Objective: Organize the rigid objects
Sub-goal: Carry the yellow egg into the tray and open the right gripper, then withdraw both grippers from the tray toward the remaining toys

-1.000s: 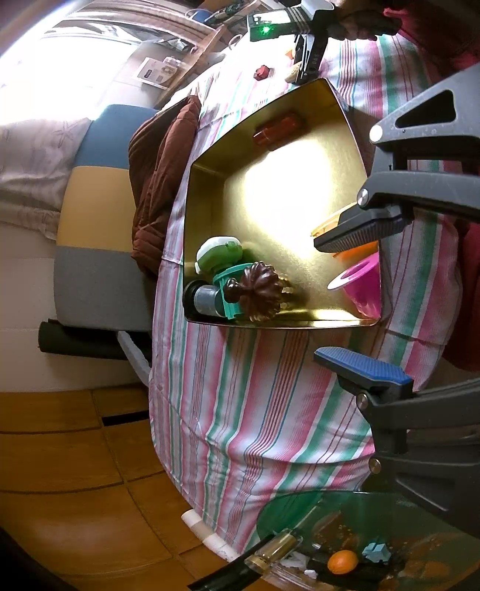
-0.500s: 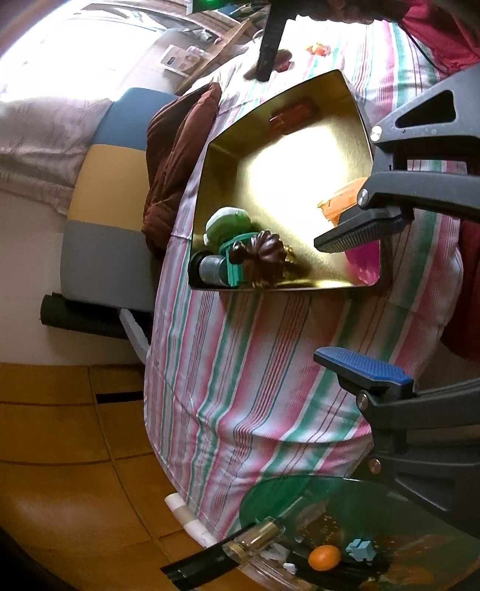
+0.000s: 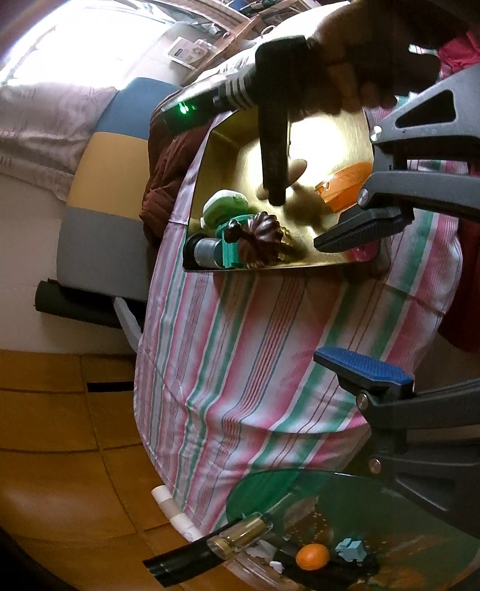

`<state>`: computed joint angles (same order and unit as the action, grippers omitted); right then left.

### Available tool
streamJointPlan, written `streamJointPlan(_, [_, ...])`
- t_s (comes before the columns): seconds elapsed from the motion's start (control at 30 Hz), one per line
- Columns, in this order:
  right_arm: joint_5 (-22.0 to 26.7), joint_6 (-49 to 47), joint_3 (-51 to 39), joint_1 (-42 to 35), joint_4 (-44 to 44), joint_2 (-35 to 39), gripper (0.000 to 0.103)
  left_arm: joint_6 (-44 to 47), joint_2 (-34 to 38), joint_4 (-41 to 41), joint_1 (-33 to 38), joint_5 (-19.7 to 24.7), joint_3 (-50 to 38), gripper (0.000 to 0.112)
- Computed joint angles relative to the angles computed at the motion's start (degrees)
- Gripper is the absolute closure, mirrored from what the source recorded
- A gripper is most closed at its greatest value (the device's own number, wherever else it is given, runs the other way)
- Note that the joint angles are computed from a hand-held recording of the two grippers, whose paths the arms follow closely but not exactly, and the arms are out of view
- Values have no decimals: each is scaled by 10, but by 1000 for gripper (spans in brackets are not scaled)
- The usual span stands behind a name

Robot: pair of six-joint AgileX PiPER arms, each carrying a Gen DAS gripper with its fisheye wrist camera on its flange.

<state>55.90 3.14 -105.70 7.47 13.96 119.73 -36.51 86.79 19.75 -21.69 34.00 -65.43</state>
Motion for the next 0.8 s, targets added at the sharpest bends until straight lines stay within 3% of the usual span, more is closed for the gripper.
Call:
streamJointPlan(0.37, [-61, -59, 89, -5, 63, -56, 51, -11, 1, 11, -3, 3, -1, 58])
streamJointPlan(0.8, [-133, -47, 193, -5, -9, -163, 46, -23, -18, 39, -29, 13, 0, 58])
